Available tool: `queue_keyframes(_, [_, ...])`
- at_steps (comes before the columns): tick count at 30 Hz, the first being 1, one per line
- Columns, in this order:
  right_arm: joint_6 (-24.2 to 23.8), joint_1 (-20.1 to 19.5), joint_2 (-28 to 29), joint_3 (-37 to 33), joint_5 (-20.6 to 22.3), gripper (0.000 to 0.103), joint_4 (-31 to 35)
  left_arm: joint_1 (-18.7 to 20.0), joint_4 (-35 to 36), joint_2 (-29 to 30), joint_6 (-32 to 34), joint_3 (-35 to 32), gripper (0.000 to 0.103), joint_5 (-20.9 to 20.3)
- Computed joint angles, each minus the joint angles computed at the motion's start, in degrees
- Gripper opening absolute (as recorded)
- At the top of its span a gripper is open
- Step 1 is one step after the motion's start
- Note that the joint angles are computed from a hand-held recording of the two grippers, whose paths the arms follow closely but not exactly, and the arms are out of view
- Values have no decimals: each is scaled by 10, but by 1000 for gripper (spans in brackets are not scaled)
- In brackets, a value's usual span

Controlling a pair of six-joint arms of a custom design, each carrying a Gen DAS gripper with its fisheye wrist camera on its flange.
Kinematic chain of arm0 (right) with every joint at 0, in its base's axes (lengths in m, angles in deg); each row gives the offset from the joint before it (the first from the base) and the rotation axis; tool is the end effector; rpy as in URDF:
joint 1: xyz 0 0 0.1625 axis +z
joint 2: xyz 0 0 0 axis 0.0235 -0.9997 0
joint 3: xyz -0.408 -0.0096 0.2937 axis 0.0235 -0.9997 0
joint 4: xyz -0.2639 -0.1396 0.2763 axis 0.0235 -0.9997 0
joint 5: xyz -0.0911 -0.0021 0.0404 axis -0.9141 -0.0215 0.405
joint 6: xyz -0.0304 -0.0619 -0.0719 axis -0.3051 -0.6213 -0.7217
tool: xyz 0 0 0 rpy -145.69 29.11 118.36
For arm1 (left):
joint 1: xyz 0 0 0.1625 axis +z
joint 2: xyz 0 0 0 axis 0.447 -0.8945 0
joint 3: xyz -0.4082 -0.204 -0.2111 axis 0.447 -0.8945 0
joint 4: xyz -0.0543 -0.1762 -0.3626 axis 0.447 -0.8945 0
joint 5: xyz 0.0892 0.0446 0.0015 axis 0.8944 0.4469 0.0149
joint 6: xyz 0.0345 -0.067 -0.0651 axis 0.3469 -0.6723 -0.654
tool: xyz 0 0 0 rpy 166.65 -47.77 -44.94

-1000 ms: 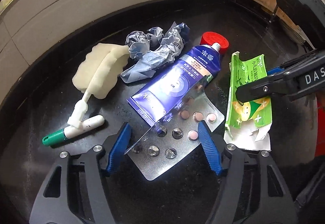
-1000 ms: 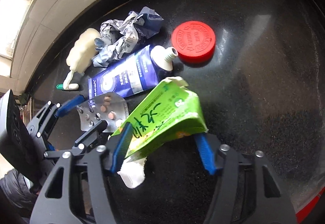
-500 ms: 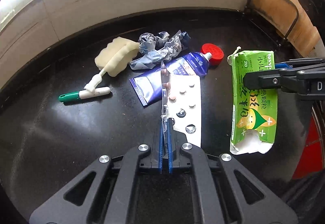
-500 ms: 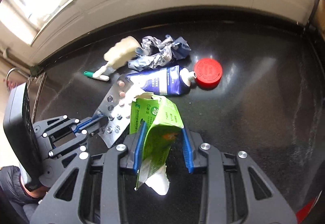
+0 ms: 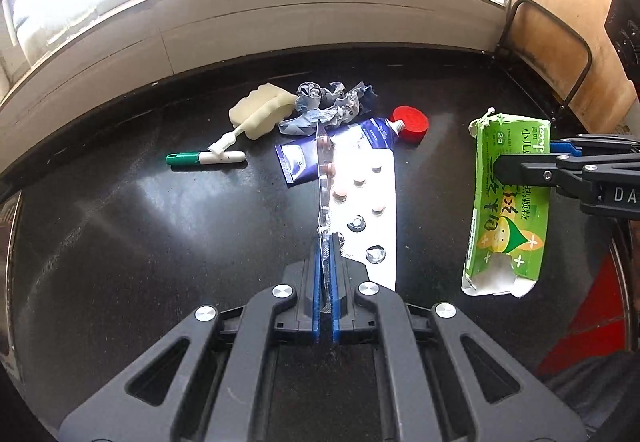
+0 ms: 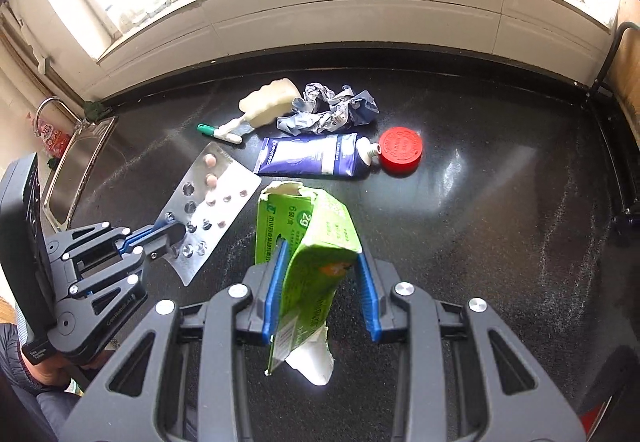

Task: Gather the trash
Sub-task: 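Carry both items over the bin and open both tools to drop them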

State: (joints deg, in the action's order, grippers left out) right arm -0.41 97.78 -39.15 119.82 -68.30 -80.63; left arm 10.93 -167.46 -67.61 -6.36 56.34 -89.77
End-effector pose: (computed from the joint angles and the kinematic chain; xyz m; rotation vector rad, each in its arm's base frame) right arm 0.1727 -0.5525 0.3909 0.2793 -2.5488 0.5356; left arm -0.4041 -0.5603 0.0946 0.7284 2.3838 -0.5104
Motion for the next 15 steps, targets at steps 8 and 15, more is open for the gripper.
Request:
queue_keyframes(8, [-23,11,-1,-2,13,33,2,-18,-4,-22,-52,31,3,40])
queue_keyframes(15, [-64,49,37,-25,42,33,19,-39,32,-82,-155,86,3,110])
